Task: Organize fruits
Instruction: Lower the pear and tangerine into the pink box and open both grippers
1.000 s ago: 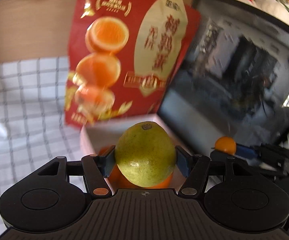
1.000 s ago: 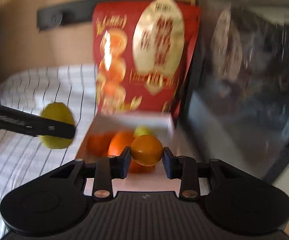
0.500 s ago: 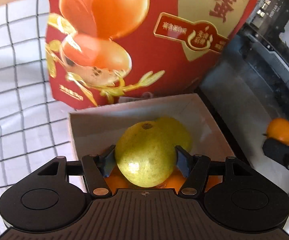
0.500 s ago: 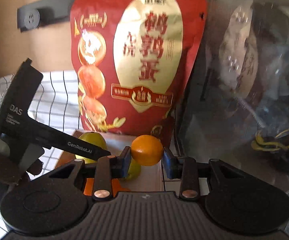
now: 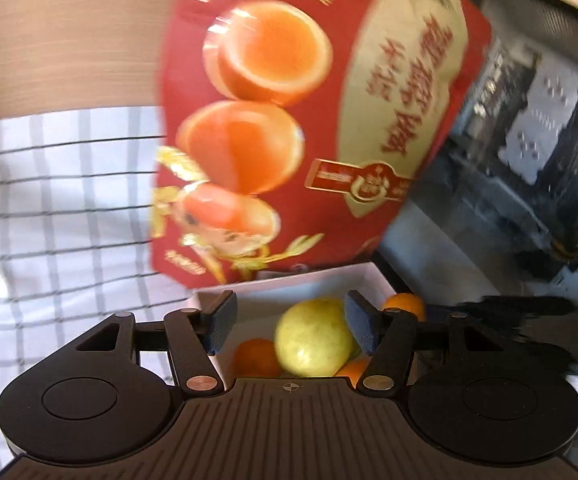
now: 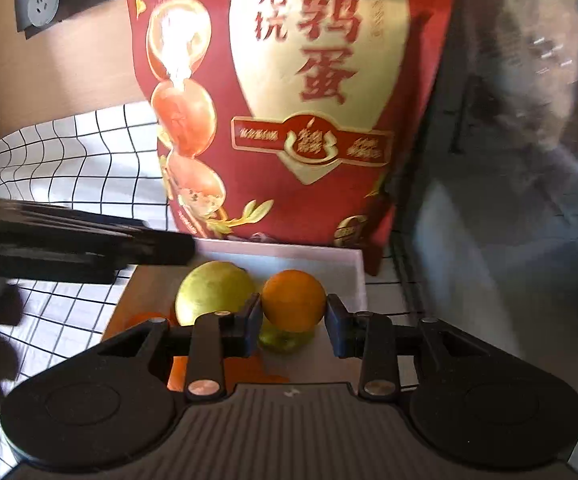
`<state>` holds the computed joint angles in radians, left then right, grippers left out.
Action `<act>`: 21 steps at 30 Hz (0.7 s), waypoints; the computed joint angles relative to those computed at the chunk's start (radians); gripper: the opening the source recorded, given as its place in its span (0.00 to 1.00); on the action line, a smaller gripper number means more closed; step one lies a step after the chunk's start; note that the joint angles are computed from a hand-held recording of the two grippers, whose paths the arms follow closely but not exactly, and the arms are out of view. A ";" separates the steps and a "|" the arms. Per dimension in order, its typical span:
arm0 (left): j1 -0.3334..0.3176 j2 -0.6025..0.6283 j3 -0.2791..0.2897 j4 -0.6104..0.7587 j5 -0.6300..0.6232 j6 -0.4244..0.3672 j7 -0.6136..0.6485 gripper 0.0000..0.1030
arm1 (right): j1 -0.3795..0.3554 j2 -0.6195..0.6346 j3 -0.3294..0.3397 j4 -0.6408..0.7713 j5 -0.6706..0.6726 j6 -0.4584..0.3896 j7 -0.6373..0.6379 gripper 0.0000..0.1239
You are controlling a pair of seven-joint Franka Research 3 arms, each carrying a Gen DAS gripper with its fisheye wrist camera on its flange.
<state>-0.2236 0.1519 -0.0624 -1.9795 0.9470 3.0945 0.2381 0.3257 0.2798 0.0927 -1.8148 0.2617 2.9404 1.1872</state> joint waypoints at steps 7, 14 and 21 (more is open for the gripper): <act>0.035 -0.172 -0.007 -0.187 0.218 -0.036 -0.311 0.63 | 0.079 0.098 -0.067 0.102 -0.101 -0.026 0.142 0.27; 0.113 -0.299 -0.119 -0.358 0.277 -0.105 -0.469 0.63 | 0.084 0.123 -0.074 0.141 -0.173 -0.049 0.189 0.27; 0.112 -0.377 -0.228 -0.447 0.295 -0.273 -0.571 0.63 | -0.100 0.031 0.144 0.013 0.103 0.025 -0.157 0.27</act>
